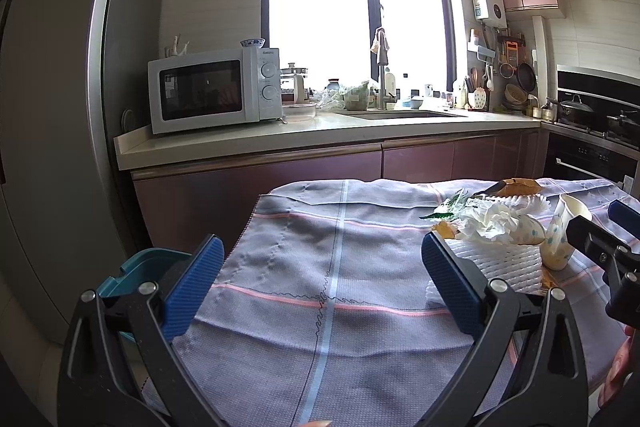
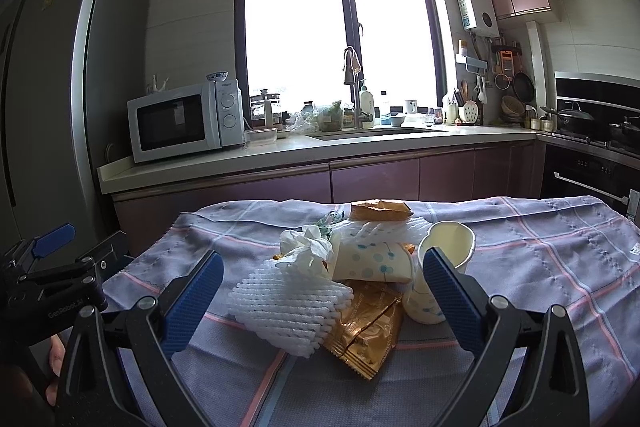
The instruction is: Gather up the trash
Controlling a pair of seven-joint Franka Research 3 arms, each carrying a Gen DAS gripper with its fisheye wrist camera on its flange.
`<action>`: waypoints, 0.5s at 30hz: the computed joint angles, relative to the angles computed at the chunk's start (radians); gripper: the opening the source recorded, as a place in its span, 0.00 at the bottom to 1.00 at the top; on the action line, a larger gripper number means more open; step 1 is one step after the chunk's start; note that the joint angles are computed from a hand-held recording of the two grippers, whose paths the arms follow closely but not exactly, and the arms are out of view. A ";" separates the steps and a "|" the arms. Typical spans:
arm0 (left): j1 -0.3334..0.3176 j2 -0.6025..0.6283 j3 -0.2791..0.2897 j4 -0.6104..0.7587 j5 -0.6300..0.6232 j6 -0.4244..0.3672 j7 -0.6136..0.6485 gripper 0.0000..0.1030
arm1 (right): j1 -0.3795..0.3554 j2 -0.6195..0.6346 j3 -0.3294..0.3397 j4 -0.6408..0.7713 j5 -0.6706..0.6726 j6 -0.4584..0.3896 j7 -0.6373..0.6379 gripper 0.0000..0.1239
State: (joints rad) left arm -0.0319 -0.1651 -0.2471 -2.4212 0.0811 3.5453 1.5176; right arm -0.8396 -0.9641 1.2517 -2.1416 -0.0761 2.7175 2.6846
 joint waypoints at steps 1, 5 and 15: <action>-0.002 0.000 0.003 0.000 0.003 -0.001 -0.003 0.95 | 0.000 0.001 0.000 0.000 0.000 0.000 0.000 0.78; -0.003 -0.001 0.003 -0.001 0.007 -0.004 -0.006 0.95 | 0.008 0.003 -0.004 -0.008 -0.003 0.003 0.002 0.78; -0.025 0.005 0.039 0.010 0.069 -0.024 -0.054 0.95 | 0.014 0.014 -0.008 -0.017 -0.009 0.010 0.010 0.78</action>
State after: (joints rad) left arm -0.0572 -0.1605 -0.2079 -2.4114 0.1496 3.5211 1.4636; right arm -0.8255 -0.9503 1.2433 -2.1583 -0.0852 2.7273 2.6947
